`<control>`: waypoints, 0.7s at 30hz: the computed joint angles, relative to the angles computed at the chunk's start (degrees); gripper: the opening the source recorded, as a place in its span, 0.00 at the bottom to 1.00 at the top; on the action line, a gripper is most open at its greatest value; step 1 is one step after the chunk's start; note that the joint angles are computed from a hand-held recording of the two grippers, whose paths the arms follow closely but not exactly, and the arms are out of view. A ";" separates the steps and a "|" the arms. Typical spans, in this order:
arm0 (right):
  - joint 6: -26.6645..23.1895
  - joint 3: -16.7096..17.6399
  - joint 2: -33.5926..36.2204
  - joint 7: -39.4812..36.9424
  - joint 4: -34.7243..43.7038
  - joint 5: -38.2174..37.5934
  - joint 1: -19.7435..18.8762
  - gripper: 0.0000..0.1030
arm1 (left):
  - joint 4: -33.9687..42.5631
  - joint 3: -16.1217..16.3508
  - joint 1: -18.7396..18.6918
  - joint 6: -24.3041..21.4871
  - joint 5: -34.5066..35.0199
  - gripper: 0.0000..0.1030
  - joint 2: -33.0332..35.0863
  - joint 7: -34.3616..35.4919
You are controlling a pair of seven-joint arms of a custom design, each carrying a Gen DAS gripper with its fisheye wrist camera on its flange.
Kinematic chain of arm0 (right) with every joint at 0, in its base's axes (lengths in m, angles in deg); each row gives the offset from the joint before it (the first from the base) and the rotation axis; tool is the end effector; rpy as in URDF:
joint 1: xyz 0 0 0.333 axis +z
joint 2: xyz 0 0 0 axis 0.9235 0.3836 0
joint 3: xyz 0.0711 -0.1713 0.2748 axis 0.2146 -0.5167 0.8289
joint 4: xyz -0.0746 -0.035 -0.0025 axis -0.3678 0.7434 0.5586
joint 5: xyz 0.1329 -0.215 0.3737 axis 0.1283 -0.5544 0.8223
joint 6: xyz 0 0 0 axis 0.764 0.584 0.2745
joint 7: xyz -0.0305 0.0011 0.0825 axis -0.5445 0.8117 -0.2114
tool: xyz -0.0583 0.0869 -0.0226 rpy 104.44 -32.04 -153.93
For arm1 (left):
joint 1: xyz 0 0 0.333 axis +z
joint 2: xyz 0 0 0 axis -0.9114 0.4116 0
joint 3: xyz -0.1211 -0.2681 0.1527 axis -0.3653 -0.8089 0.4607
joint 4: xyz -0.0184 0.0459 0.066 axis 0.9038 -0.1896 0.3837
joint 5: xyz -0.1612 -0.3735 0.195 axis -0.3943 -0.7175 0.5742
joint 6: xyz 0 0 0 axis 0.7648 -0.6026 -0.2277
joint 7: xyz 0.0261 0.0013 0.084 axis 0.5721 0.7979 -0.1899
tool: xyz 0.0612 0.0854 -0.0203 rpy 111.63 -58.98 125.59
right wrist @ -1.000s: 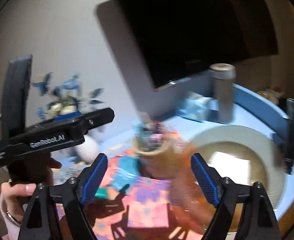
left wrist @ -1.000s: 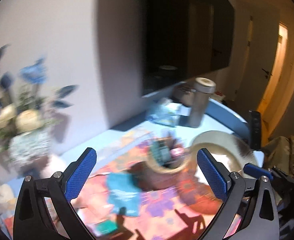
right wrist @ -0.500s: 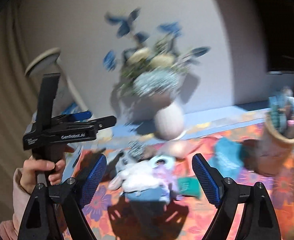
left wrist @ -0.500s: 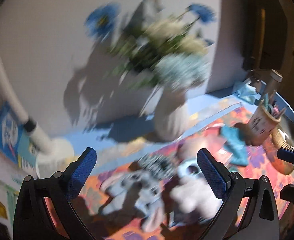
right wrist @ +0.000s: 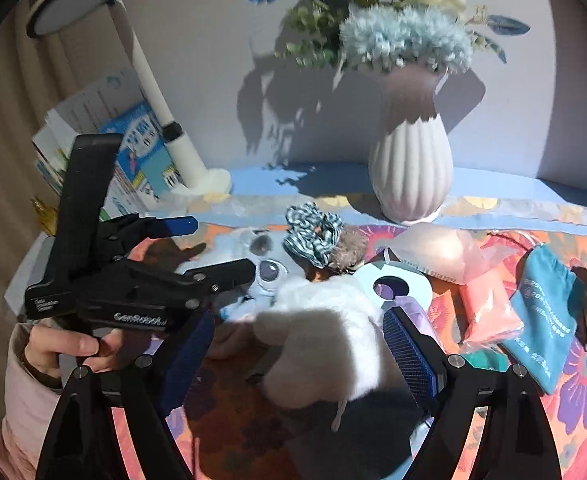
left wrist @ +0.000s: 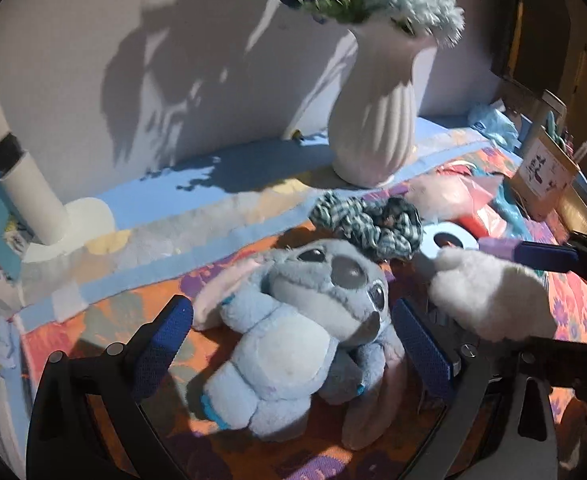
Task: Organize soft objects
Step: 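Grasp the blue-grey Stitch plush with the left tool while the right tool grasps the white fluffy plush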
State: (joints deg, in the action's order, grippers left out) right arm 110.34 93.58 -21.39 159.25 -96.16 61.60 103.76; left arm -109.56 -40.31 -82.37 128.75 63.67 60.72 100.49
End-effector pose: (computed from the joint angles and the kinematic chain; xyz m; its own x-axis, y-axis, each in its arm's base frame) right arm 0.5320 0.4967 0.5123 0.4316 -0.8816 -0.1908 -0.7282 -0.2157 -0.6505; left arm 0.5406 -0.3434 0.5109 -0.2552 -0.9662 0.0356 -0.7514 0.1750 -0.6362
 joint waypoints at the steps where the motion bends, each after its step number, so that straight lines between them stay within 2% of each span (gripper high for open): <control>1: -0.14 0.23 0.13 -0.74 0.06 0.90 -0.40 0.83 | -0.03 -0.03 -0.05 0.38 0.33 0.97 0.37 0.54; 4: 0.00 -0.27 1.76 -0.76 1.00 0.64 -0.21 0.83 | 0.72 -0.26 -0.22 -0.20 5.29 0.97 1.91 -1.15; 5: 0.22 -0.95 1.91 0.04 0.99 -0.80 0.34 0.82 | 0.82 -0.23 -0.31 -0.11 5.42 0.97 2.20 -1.02; 6: 0.32 -1.16 2.11 0.19 1.06 -1.31 0.51 0.76 | 0.58 -0.20 -0.35 0.84 3.93 0.97 2.50 0.35; 9: 2.16 -0.69 2.92 -1.03 0.46 1.18 -0.39 0.69 | 0.58 -0.11 -0.57 1.88 3.44 0.98 3.43 0.57; 11: 7.58 -1.30 2.45 -0.08 -2.13 1.68 -0.31 0.67 | 0.53 0.17 -0.90 2.83 8.17 0.97 3.94 -3.67; 12: 9.84 -1.92 2.09 0.82 -3.31 1.29 0.14 0.66 | 0.51 0.32 -1.11 3.32 10.97 0.91 4.13 -6.16; 13: 12.43 -2.95 1.89 2.22 -4.43 0.22 0.93 0.66 | 0.60 0.23 -1.22 3.68 11.18 0.82 4.43 -6.32; 16: 17.11 -7.30 1.70 6.88 -6.49 -4.54 4.60 0.66 | 0.96 0.35 -1.55 3.76 13.38 0.73 4.64 -7.53; 18: 15.56 -11.09 1.51 10.73 -6.19 -10.23 8.21 0.61 | 0.88 0.53 -1.62 3.75 15.08 0.70 4.47 -9.24; 21: 14.12 -12.17 1.42 15.29 -5.57 -16.08 9.29 0.53 | -0.11 0.80 -1.08 5.76 14.46 0.70 3.80 -10.53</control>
State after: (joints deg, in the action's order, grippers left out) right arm 124.46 81.42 -19.97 174.55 -101.73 45.51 113.04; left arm -109.67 -39.50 -83.46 134.52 78.13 64.52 89.96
